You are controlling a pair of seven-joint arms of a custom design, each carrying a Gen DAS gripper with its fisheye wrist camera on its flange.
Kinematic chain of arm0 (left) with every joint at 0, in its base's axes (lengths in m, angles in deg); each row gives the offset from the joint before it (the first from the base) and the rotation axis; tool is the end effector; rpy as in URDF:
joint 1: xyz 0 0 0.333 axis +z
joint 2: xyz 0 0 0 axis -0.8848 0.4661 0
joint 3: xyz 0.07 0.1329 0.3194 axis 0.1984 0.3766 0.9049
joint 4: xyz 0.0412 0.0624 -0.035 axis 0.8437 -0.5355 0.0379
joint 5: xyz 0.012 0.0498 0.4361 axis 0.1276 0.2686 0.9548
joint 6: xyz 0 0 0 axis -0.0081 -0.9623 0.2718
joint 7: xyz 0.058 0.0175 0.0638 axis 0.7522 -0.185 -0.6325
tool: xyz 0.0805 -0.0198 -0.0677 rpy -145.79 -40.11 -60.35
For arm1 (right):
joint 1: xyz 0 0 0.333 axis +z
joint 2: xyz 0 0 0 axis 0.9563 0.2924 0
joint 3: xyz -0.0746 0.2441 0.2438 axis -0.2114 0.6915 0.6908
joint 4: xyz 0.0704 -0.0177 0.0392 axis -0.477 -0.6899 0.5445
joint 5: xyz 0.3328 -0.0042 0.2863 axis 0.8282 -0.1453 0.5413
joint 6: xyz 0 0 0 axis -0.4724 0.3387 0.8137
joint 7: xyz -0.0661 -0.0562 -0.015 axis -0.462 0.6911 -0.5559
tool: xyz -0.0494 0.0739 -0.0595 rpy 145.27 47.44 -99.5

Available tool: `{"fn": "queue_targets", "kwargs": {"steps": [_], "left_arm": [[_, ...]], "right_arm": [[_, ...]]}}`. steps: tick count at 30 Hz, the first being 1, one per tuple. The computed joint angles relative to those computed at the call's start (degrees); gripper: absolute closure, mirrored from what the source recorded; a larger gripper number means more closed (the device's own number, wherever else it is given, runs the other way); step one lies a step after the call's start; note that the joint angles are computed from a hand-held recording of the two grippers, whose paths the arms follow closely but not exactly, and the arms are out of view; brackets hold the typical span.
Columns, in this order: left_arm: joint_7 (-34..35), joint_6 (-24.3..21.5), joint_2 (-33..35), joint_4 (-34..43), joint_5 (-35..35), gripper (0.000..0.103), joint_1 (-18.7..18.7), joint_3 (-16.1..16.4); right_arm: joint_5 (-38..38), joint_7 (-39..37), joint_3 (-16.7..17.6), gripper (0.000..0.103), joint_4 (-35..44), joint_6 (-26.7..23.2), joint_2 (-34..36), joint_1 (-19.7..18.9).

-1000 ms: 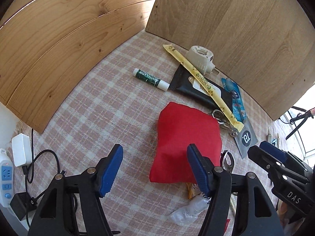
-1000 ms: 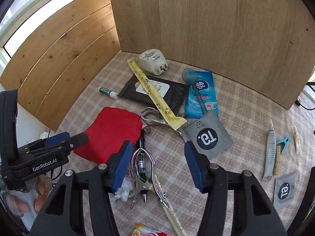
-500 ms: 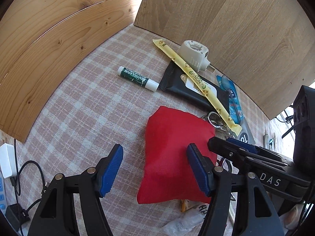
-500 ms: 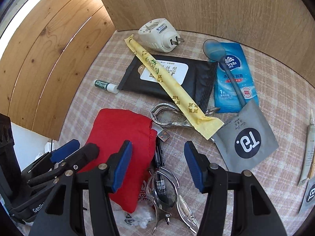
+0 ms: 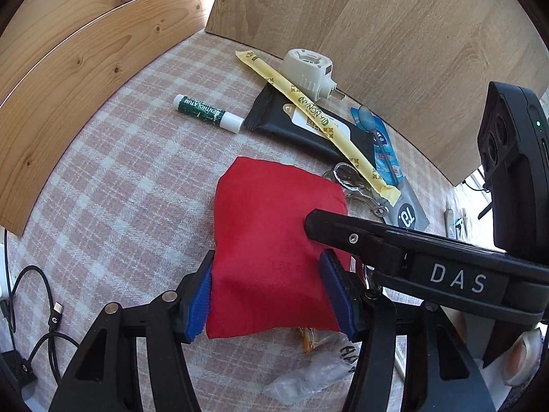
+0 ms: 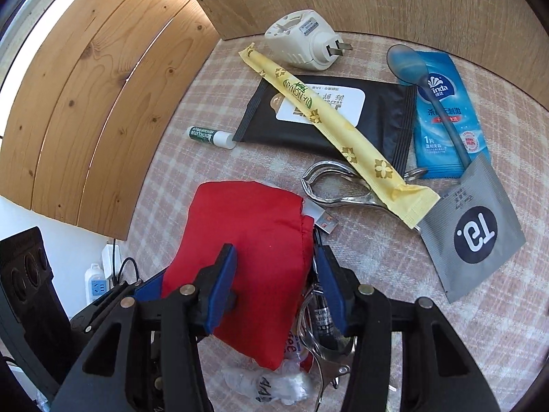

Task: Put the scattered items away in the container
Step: 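Grasp the red fabric pouch with both tools from its sides, then carry the red pouch into the black tray and open both tools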

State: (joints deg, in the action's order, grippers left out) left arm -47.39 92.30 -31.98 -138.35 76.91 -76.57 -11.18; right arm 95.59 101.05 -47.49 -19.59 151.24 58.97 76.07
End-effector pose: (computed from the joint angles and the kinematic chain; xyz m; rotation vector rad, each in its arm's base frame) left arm 0.4857 -0.2982 0.4590 -2.6157 1.2556 -0.6849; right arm 0.6609 0.0841 0.4360 -2.3434 1.3382 0.3971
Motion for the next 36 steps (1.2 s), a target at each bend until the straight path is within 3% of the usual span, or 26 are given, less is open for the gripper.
{"fn": "queue_targets", "kwargs": {"steps": [5,9,12,23,29,36], "left_arm": [[1.45,2.42,-1.87,-2.38,-1.77,0.046,-0.08,0.01],[1.97,5.97,-3.50,-4.90,-4.61,0.047,0.25,-0.11],[1.01,3.18,-2.94,-3.05,-2.61,0.047,0.87,-1.43],[2.15,0.63,-8.86,-3.72,-2.15,0.049,1.20,-1.94],[0.61,-2.06,-2.68,4.97,3.48,0.049,1.71,-3.89],[5.51,-5.07,9.52,20.73,9.69,0.049,-3.49,-2.28]], "right_arm": [[-1.61,1.16,0.12,0.053,-0.89,1.39,-0.73,0.90],[-2.97,2.44,0.20,0.048,2.95,-3.36,1.93,0.74],[-1.76,2.92,0.41,0.047,2.71,-4.40,1.87,0.35],[3.00,-0.39,-0.06,0.047,-0.13,-4.55,-2.45,-0.38],[4.03,-4.00,-1.56,0.047,-1.59,-3.81,-6.12,-1.12],[7.01,-5.49,-5.21,0.047,-1.43,-3.09,-8.82,-4.94]]}}
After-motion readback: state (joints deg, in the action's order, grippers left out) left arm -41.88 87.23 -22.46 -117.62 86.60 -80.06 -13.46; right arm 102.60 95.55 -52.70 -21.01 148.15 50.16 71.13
